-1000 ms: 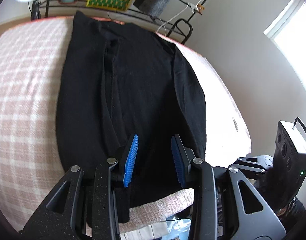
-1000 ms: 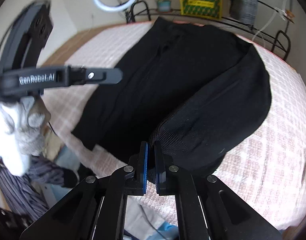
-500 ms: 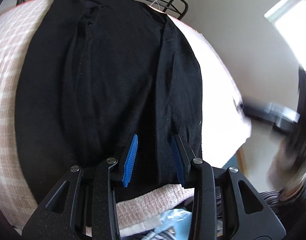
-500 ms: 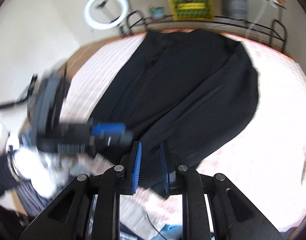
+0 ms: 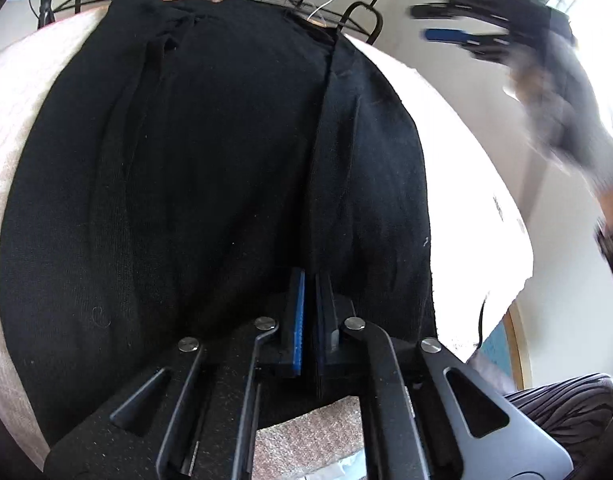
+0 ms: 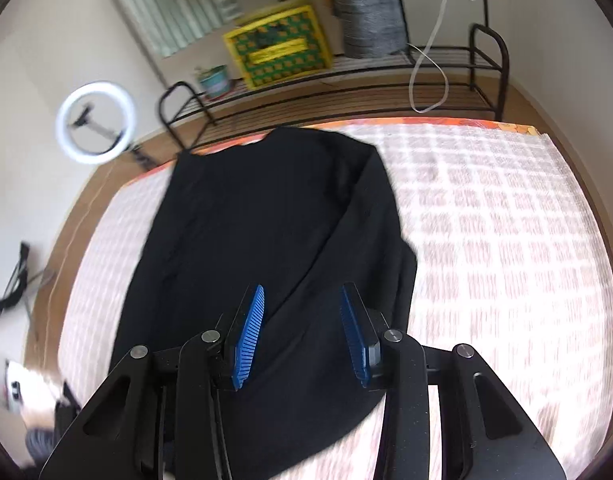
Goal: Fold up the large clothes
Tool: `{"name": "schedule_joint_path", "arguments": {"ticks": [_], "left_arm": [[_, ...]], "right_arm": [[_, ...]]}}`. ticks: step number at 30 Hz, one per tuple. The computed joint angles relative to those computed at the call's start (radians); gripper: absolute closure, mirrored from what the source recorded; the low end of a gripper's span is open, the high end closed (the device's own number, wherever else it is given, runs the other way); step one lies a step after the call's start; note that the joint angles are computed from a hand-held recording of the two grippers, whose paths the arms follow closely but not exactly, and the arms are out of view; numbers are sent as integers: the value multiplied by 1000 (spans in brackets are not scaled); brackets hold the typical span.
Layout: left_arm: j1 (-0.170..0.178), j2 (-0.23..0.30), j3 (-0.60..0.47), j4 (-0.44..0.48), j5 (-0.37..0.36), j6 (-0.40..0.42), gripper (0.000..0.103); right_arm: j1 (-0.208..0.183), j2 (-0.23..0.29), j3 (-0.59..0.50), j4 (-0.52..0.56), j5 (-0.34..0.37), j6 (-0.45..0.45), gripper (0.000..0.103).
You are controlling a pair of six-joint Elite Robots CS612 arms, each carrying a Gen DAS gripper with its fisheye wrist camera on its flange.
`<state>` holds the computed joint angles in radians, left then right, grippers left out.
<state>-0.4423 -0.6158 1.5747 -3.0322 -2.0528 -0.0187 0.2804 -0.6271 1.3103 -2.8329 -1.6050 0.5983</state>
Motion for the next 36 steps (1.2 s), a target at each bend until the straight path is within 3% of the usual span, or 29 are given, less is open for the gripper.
{"name": "schedule_joint_path", "arguments": {"ticks": [8, 11, 17, 19, 21, 26, 30, 33, 36], "left_arm": [[12, 4, 4, -11, -47, 8, 102], [23, 11, -6, 3, -81, -14, 102], [19, 10, -3, 1, -80, 9, 103], [21, 12, -6, 3, -90, 3, 103], [22, 12, -8, 4, -101, -3, 103], [30, 0, 7, -6, -142, -9, 103], [38, -14, 30, -21, -178, -13, 103], [42, -11, 31, -35, -193, -36, 103], [44, -2, 21, -35, -169, -46, 103]], "right_arm": [[-48, 132, -226, 197, -46, 47, 65], [-58, 180, -310, 270, -70, 61, 65], [-65, 253, -443, 409, -117, 60, 67], [-65, 269, -475, 456, -135, 58, 97], [-67, 269, -470, 448, -126, 50, 100], [-52, 244, -451, 429, -220, 10, 100], [-46, 219, -432, 365, -223, -23, 100], [-29, 241, -496, 378, -256, -87, 100], [-19, 311, -628, 434, -264, -145, 100]]}}
